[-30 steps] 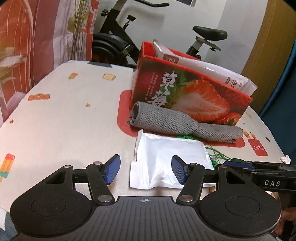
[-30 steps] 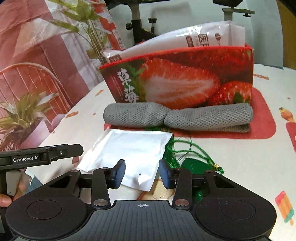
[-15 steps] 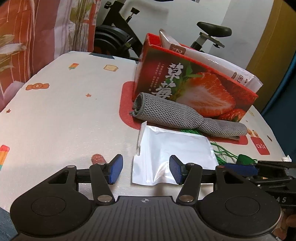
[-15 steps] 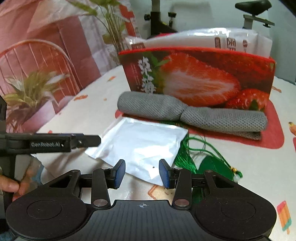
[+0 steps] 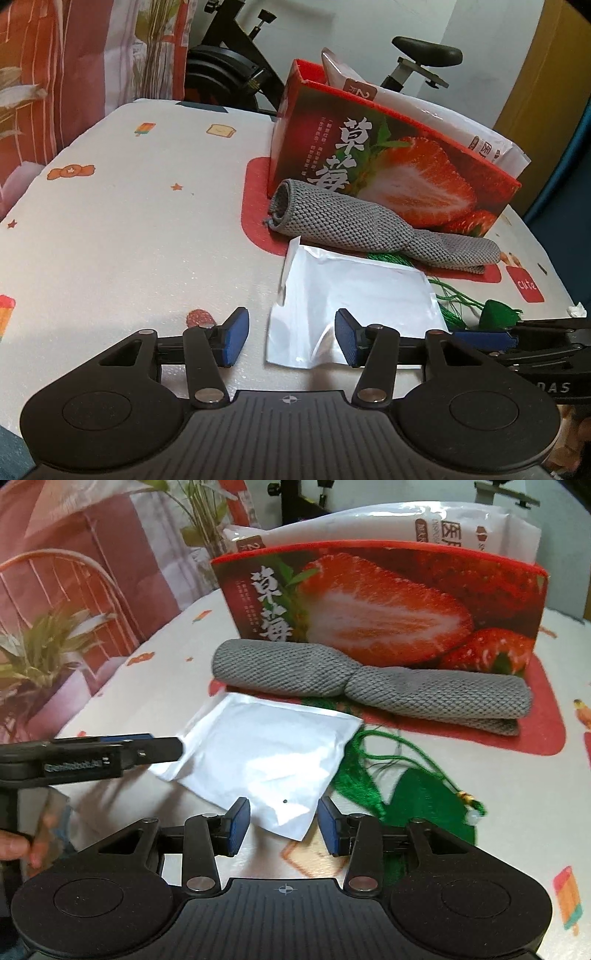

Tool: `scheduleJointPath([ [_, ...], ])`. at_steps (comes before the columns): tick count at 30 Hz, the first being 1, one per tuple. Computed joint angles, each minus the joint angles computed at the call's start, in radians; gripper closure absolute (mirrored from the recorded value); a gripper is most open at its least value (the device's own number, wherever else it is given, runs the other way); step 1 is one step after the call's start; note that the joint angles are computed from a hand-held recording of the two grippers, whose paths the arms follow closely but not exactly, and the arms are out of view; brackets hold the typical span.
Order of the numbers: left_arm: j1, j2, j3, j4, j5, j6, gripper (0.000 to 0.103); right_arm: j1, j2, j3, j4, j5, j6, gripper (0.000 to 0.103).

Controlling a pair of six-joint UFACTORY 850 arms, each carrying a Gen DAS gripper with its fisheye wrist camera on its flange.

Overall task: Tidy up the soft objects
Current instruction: 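Lower both grippers onto the white sachet and begin closing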

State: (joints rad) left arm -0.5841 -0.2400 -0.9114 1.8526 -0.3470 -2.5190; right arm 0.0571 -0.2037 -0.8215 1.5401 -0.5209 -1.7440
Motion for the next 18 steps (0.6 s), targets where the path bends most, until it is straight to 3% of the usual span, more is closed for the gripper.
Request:
scheduleJointPath([
  [4,-0.003,-0.005,-0.005,-0.041,-0.008,0.047,0.049,0.009,-0.007,-0.005,-0.057,0.034,0.064,0.066],
  [8,0.008,-0.009,-0.006,-0.025,0.006,0.022,0.049,-0.014,-0.031,-0.017,-0.026,-0.037,0.083,0.065],
  [15,0.059,-0.036,-0.03,0.203,0.071,-0.171,0.049,-0.025,-0.095,-0.075,-0.002,-0.094,0.151,0.063],
  [18,0.074,-0.041,-0.022,0.39,0.085,-0.369,0.05,-0.02,-0.117,-0.099,0.007,-0.108,0.163,0.063],
])
